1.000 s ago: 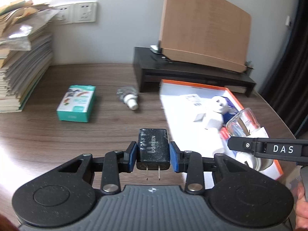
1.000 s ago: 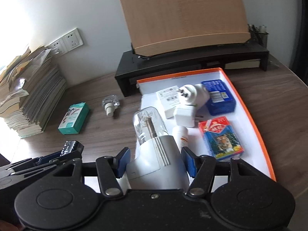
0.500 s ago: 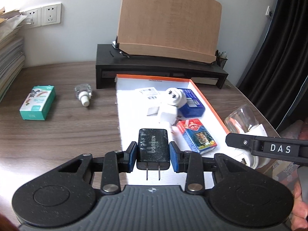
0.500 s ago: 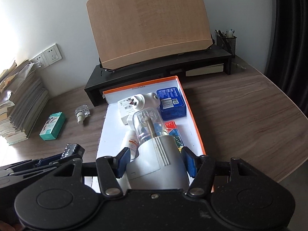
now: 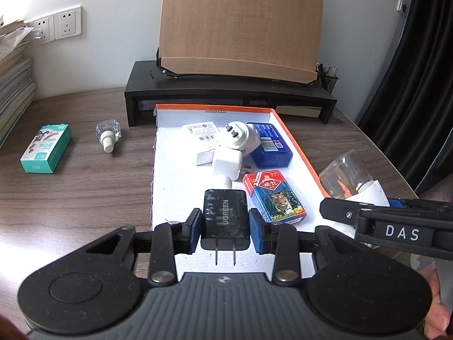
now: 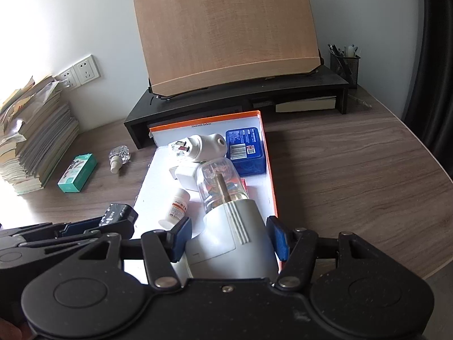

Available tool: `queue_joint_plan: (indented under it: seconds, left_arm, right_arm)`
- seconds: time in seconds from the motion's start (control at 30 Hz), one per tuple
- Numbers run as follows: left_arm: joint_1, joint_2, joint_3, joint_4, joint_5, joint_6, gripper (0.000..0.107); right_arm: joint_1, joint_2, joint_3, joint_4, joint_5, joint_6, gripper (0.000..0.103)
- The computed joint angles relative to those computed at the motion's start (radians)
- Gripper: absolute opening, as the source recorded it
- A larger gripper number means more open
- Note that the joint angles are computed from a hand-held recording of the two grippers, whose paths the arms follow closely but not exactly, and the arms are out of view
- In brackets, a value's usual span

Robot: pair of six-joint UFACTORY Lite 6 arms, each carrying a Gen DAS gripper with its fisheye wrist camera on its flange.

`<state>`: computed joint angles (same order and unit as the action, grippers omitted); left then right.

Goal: Organize rigid objects
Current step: 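Carry the black charger and white diffuser over the tray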

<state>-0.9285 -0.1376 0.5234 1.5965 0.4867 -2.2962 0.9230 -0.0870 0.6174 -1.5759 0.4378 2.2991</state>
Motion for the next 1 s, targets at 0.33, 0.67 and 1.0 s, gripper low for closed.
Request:
queue_joint_plan:
  seconds: [0.33, 0.67, 1.0]
  left_arm:
    - [-0.043, 0.039, 0.033, -0.079, 0.050, 0.012, 0.036]
    - [-0.066, 0.057, 0.041, -0.101, 0.071, -0.004, 0.036]
    - [-0.058, 0.065, 0.038, -0.091, 0.071, -0.017, 0.036]
  right_arm:
    - [-0.039, -0.019, -0.029, -0.084, -0.048, 0.032, 0.071]
    - [-0.045, -0.030, -0.046, -0.095, -0.060, 0.030, 0.071]
    - [-0.048, -0.008, -0.029, -0.109, -0.065, 0.036, 0.071]
